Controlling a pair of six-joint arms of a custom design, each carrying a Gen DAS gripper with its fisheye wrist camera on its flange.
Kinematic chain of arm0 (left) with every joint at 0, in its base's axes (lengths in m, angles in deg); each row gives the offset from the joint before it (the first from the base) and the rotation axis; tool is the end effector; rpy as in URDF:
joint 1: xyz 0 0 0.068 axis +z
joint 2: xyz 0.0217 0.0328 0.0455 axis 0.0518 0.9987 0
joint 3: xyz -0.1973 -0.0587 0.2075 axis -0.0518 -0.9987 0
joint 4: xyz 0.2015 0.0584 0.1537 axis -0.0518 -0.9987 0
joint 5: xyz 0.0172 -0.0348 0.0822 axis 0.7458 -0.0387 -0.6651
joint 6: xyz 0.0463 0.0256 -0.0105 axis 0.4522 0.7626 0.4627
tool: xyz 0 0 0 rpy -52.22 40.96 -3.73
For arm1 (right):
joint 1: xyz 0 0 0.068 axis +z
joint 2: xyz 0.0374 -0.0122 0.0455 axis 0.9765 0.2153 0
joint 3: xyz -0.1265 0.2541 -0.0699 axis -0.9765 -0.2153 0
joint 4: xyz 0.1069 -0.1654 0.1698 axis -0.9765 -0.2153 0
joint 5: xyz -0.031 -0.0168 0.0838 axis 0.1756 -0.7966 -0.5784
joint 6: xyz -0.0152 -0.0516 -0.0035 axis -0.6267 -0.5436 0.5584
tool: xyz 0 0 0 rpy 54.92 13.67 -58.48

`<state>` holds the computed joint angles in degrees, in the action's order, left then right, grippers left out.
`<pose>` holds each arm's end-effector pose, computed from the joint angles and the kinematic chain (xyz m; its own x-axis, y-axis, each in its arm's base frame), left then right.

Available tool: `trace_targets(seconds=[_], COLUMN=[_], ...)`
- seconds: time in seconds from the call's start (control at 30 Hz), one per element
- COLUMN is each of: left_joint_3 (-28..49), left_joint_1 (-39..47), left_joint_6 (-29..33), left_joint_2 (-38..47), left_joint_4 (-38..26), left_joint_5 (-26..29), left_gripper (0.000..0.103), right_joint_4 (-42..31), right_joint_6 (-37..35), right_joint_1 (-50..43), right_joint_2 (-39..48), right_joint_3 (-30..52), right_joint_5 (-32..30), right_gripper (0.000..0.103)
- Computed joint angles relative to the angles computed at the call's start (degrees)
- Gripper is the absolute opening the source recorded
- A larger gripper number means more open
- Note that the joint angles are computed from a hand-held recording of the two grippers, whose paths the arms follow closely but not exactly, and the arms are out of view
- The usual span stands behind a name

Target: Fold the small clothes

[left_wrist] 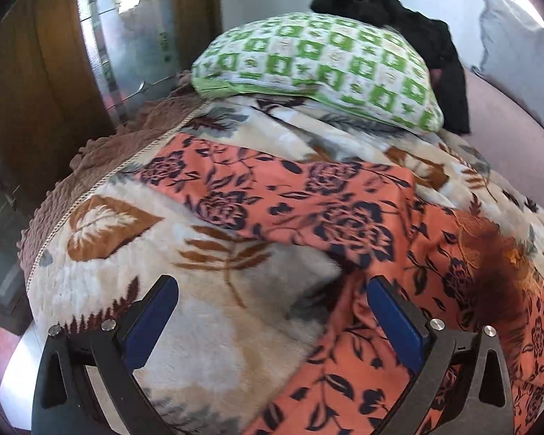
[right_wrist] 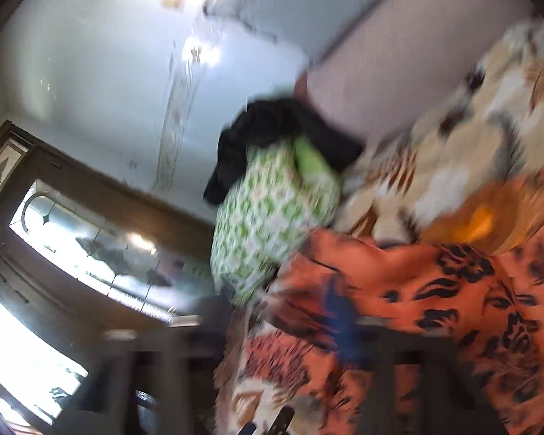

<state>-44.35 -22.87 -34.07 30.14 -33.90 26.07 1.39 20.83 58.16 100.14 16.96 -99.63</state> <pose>0.1961 -0.0779 0.1485 -0.7529 -0.2098 -0.6237 -0.2847 0.9584 0.0212 0.2690 -0.0647 0.1903 -0.6356 0.7036 -0.3178 0.0117 0.4204 0.9072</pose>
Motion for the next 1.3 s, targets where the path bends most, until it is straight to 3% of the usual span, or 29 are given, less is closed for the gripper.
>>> trace_targets(seconds=[0.03,0.13,0.3,0.37,0.4,0.5,0.6,0.63,0.7,0.8,0.87,0.97,1.1,1.3], left_joint_3=[-0.41,-0.39,1.88,3.83,5.14,10.31,17.8,21.59,24.93,20.63,16.24,11.85,5.43,2.44], left_joint_1=[0.9,1.99,-4.26,-8.63,-10.36,-15.34,-17.38,-17.21,-16.24,-13.21,-11.31,-4.53,16.22,46.21], left_joint_6=[0.4,0.87,-0.57,-1.02,-1.05,-2.63,-1.49,-0.87,-0.63,-2.56,-3.2,-2.98,-1.16,6.52], left_joint_2=[-0.7,-0.64,3.03,5.98,7.99,16.43,27.61,32.58,37.51,28.53,19.47,9.05,2.36,8.3], left_joint_4=[0.2,0.87,2.08,2.75,3.12,3.25,0.99,-1.83,-4.06,-2.09,-0.12,-0.94,2.56,9.24], left_joint_5=[0.08,-0.14,-0.5,-1.35,-0.86,-2.32,-0.65,1.36,4.02,6.92,4.39,4.68,18.66,41.4], left_gripper=[0.103,0.103,0.103,0.103,0.103,0.103,0.103,0.103,0.103,0.103,0.103,0.103,0.103,0.103], right_joint_4=[2.52,-1.85,-20.82,-27.68,-29.57,-29.36,-26.22,-23.34,-22.0,-25.33,-25.91,-25.48,-27.46,-29.23], right_joint_6=[0.57,-3.32,-19.23,-28.78,-32.84,-42.07,-48.24,-49.94,-52.77,-55.18,-56.89,-59.18,-60.33,-61.69], right_joint_1=[1.3,4.8,-0.22,-3.26,-5.09,-12.23,-15.79,-17.07,-18.03,-20.96,-22.12,-24.12,-23.32,-20.5], right_joint_2=[1.07,-3.12,-9.14,-9.6,-8.61,-1.68,9.31,10.92,7.73,0.12,-6.59,-10.11,-7.18,-11.44], right_joint_3=[-1.23,-2.5,-0.75,-1.06,-1.42,-4.23,-5.18,-6.6,-8.9,-11.16,-13.88,-16.55,-16.44,-17.67], right_joint_5=[0.0,6.47,14.77,19.82,21.82,22.81,26.96,26.54,26.5,22.88,19.6,14.84,11.35,11.97], right_gripper=[0.103,0.103,0.1,0.084,0.071,0.045,0.045,0.038,0.036,0.037,0.039,0.039,0.039,0.039])
